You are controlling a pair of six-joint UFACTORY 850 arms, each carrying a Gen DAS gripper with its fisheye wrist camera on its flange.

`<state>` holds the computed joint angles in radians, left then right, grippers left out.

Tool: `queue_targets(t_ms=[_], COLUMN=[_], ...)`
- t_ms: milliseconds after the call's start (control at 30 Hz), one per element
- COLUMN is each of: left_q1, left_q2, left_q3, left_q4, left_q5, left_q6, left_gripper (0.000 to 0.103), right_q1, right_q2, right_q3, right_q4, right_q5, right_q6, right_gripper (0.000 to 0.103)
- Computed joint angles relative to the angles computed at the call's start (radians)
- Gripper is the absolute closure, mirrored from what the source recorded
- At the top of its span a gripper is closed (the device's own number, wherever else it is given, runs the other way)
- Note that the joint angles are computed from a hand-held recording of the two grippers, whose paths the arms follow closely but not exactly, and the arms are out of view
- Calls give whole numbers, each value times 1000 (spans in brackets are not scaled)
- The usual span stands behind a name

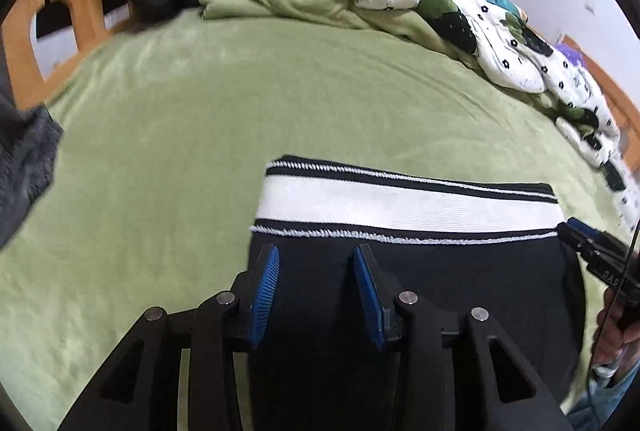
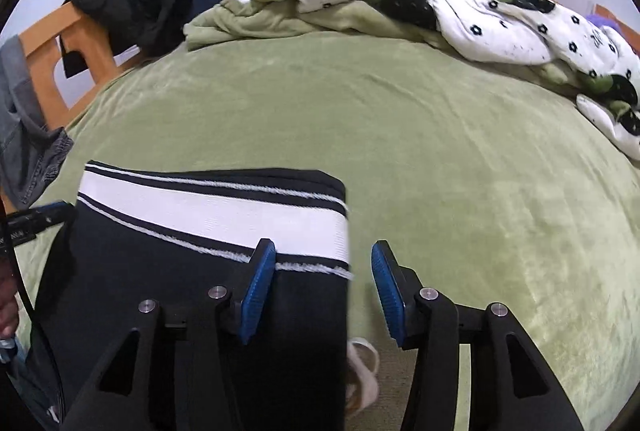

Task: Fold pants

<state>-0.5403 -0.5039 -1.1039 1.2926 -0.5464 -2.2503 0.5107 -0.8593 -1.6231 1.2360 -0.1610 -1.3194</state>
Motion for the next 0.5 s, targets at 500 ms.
queue_targets(t_ms=[500], left_q1=[-38], left_q2=[7], left_q3=[35], left_q4=[-150], left_q5=[10], left_q6=[88], left_gripper=[53], right_q1=[-7], right_q2=[52], right_q3=[83], right_q4=[-67], right_q5=[38], right_q6=[97], right_gripper=[52])
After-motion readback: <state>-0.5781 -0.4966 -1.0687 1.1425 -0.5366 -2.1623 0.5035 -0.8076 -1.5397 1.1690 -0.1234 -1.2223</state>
